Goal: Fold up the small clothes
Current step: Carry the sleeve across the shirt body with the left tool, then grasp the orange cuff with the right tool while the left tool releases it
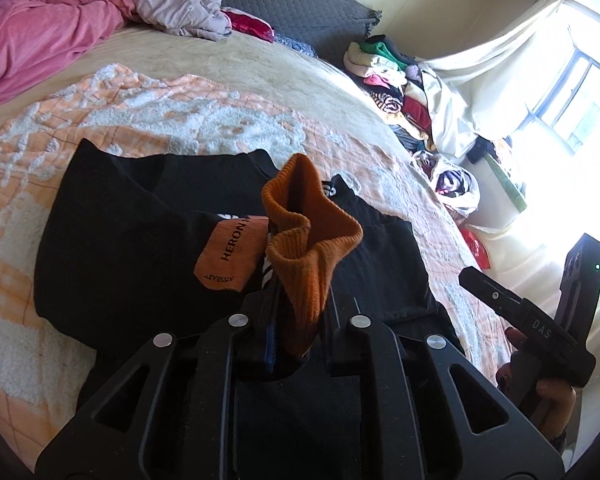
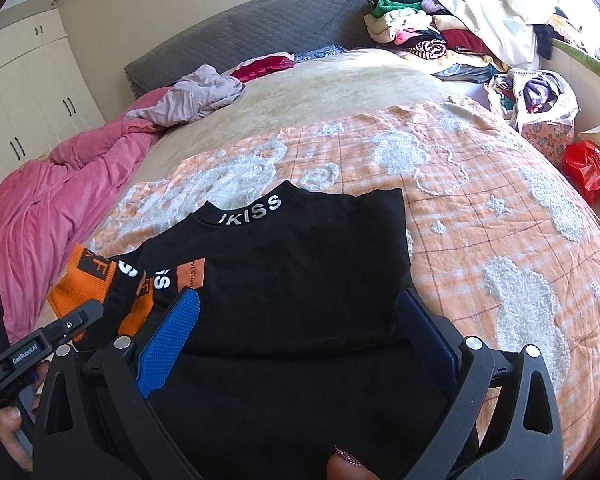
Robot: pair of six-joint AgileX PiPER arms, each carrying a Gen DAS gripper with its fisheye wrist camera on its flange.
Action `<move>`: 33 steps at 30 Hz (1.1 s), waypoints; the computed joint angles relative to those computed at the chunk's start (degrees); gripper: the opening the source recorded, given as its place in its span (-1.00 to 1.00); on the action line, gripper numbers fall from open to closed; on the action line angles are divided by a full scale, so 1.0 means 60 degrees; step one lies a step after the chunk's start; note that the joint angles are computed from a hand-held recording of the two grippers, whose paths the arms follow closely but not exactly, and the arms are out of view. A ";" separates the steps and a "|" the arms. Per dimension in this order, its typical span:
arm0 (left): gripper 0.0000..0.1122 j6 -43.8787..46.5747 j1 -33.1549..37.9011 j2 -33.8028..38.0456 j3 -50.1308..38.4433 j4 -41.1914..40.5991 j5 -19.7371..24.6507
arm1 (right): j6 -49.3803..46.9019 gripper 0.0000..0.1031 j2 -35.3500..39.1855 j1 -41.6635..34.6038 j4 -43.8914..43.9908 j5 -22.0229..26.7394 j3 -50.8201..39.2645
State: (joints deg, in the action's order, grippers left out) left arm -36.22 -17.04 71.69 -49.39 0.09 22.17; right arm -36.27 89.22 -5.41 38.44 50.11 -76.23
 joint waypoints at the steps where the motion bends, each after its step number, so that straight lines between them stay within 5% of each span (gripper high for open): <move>1: -0.72 0.0583 0.0041 0.0083 -0.0005 -0.0568 0.0016 | 0.0017 0.91 0.0019 0.0008 -0.0010 -0.0001 0.0002; 8: -0.35 0.1995 0.0167 -0.0061 0.0153 -0.1812 0.0182 | -0.0012 0.91 0.0189 0.0234 -0.0091 0.0060 0.0059; 11: -0.31 0.1342 0.0222 -0.0227 0.0146 -0.0979 0.0430 | -0.0002 0.91 0.0225 0.0473 -0.0183 0.0089 0.0124; 18: 0.14 -0.1706 0.0482 -0.0524 0.0119 0.2489 0.1729 | -0.0259 0.91 0.0521 0.1406 0.0045 0.0667 0.0461; 25: 0.42 -0.0457 0.1766 -0.1035 0.0441 0.1436 0.1840 | -0.0043 0.90 0.0855 0.2290 0.0004 0.0853 0.0877; 30: 0.42 0.0323 0.2220 -0.1127 0.0461 0.0646 0.1849 | -0.0545 0.41 0.1059 0.2332 0.0713 0.0733 0.1025; 33: 0.42 0.0462 0.2279 -0.1212 0.0476 0.0504 0.1862 | -0.0689 -0.19 0.1157 0.2314 0.0960 0.0607 0.1005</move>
State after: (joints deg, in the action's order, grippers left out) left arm -33.45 -3.36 64.42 -46.54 3.12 33.34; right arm -40.40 96.16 8.48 44.20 53.75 -70.20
